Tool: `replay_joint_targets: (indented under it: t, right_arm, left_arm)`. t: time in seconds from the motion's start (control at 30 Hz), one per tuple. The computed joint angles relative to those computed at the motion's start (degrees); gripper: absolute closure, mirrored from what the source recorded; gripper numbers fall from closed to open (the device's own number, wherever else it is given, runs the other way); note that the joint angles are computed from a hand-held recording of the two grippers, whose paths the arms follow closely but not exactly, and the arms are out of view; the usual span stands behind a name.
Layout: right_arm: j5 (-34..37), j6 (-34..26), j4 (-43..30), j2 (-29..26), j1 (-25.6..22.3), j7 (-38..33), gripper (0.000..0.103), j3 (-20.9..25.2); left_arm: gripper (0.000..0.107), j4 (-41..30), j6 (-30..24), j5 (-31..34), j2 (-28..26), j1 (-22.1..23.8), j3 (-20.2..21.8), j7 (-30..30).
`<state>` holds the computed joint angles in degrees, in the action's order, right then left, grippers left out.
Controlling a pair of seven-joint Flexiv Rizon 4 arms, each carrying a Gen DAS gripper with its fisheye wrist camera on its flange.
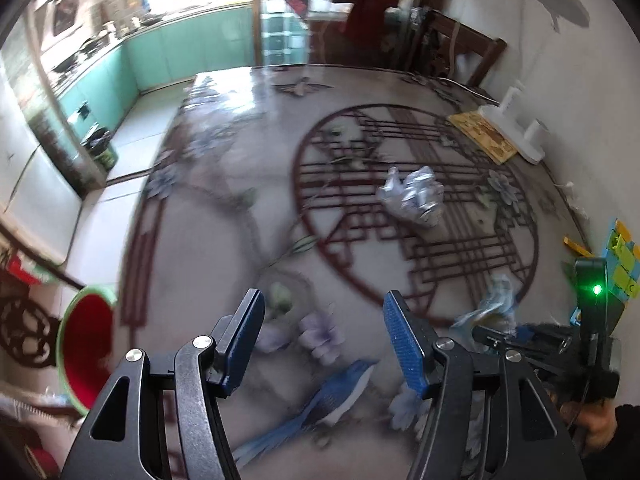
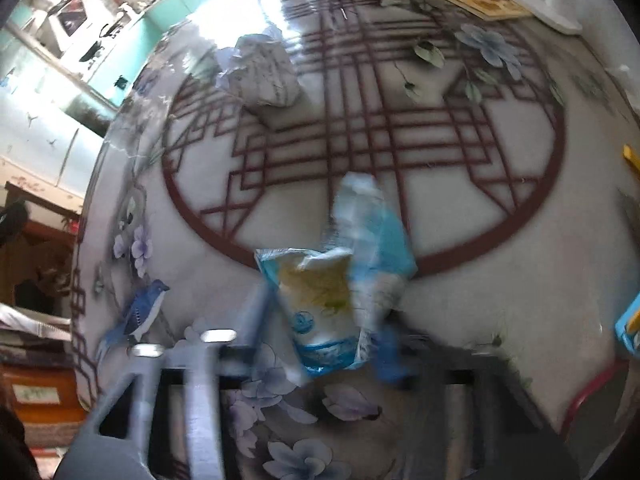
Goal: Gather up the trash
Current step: 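Grasp the crumpled foil and paper with the left tool while the right grasps a blue wrapper, then carry the foil ball and blue wrapper over the red bucket and release both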
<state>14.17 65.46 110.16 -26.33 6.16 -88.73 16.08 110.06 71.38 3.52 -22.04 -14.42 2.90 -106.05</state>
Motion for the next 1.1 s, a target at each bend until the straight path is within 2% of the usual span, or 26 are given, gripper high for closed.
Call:
replay_joint_targets:
  t: [0.1,0.27,0.37,0.47,0.63,0.67,0.7,0.73,0.8,0.9,1.03,1.1]
  right_arm:
    - [2.61,-2.79,-1.85,-0.59,-2.32,-2.04,0.101,1.44]
    - [3.21,0.63,0.52,2.61,-2.34,-3.85,0.101,0.41]
    - [3.09,1.93,1.57,4.34,-2.31,-4.49,0.101,-0.2]
    - [4.17,1.81,1.42,5.09,-2.96,-5.23,0.101,-0.26]
    - [4.07,1.32,0.94,4.85,-2.13,-3.4,0.101,-1.21]
    - [3.67,1.31,0.87,4.73,-1.7,-2.8,0.101,-1.45]
    - [3.32,1.26,0.82,4.77,-1.55,-2.51,0.101,-1.62]
    - [2.98,1.29,0.81,4.87,-1.45,-2.33,0.101,-1.77]
    - [1.39,1.54,0.91,5.02,-0.56,-1.29,0.101,-2.45]
    - [-1.11,2.35,1.22,5.23,0.51,-0.35,0.101,-2.94]
    - [-3.45,3.5,1.29,5.45,1.44,0.13,0.101,-2.78]
    - [-3.74,3.9,1.04,5.39,1.56,-0.12,0.101,-2.3]
  left_arm:
    - [0.046,-5.65,-0.74,-2.01,-4.83,0.76,-2.48,2.66]
    - [0.046,-15.92,-2.78,-7.1,-13.47,1.11,-5.21,6.18]
    - [0.046,-22.76,-4.4,-9.61,-18.83,0.49,-5.56,6.63]
    - [0.046,-30.64,-9.09,-8.25,-23.86,-2.06,-2.7,6.62]
    - [0.046,-37.59,-13.02,-9.03,-29.47,-1.74,-3.21,7.57]
    - [0.05,-38.58,-14.4,-9.56,-30.4,-1.38,-3.56,7.74]
    - [0.065,-38.04,-13.92,-10.22,-30.58,-0.74,-4.42,8.15]
    - [0.074,-36.08,-11.23,-12.98,-30.48,0.92,-7.02,10.73]
    - [0.079,-35.12,-9.88,-12.48,-29.94,1.15,-7.42,11.83]
    - [0.082,-32.82,-7.16,-10.05,-28.03,-0.81,-4.59,12.52]
    - [0.083,-24.53,-1.53,-12.27,-23.18,1.63,-6.55,13.26]
    - [0.083,-20.17,1.68,-12.6,-20.45,2.19,-6.18,13.28]
